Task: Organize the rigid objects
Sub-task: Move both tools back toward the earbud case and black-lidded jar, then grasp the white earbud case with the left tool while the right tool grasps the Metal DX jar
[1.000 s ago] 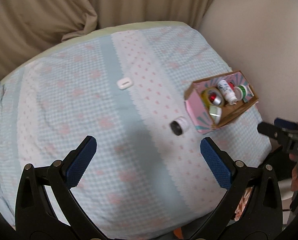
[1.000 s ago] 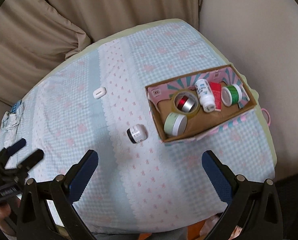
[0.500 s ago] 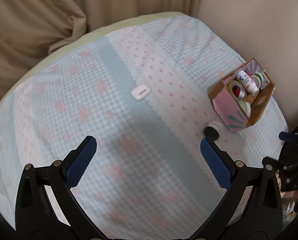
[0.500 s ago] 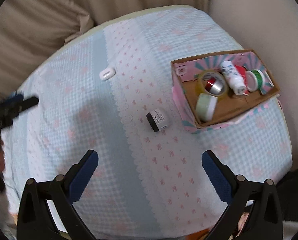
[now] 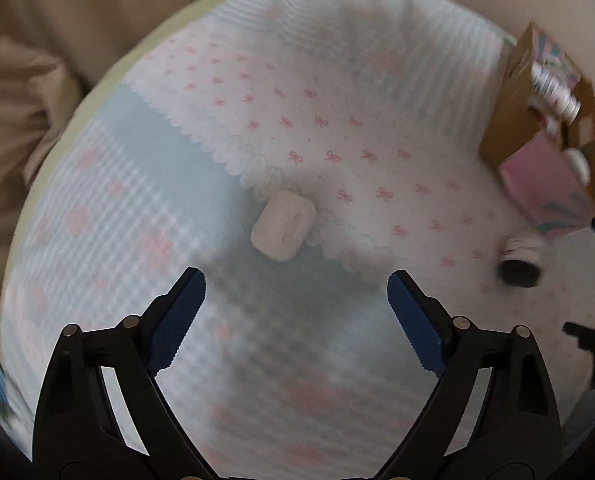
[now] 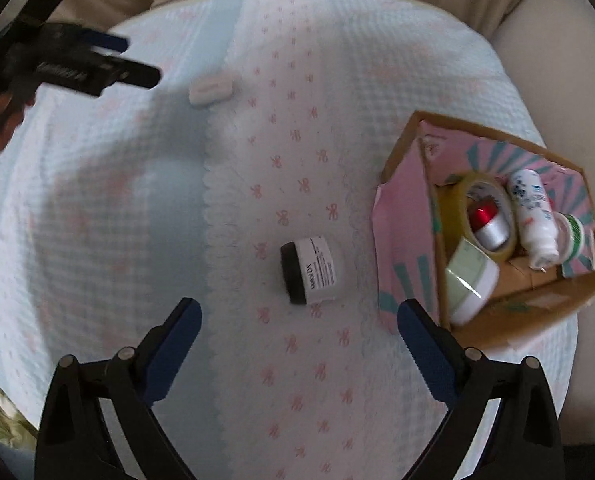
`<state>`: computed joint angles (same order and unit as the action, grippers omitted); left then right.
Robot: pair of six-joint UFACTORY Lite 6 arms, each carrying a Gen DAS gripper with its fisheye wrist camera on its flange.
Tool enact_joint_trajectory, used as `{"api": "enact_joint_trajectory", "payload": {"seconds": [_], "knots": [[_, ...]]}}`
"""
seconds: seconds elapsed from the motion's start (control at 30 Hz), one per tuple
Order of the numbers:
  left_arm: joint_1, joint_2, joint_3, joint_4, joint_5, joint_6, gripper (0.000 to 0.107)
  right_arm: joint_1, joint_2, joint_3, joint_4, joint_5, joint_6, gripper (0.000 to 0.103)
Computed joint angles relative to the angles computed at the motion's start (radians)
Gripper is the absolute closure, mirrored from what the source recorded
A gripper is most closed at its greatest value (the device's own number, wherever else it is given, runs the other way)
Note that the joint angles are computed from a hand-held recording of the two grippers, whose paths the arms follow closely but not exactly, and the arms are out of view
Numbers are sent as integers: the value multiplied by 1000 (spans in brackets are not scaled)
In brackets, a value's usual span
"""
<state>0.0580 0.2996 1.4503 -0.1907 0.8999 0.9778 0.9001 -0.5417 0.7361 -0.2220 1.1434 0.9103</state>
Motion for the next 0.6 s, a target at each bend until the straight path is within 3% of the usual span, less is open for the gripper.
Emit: {"api": "enact_joint_trajectory", "payload": {"seconds": [0.2, 0.43, 0.6], "knots": [[-60, 244, 164, 56, -57, 49, 19, -140, 105, -68, 32, -123, -170, 14], [-77, 484, 418, 99, 81, 122, 33, -149, 267, -44, 6, -169, -253, 15], [-95, 517, 426, 126, 83, 143, 38, -146, 354, 5, 9, -178, -301, 18]]}}
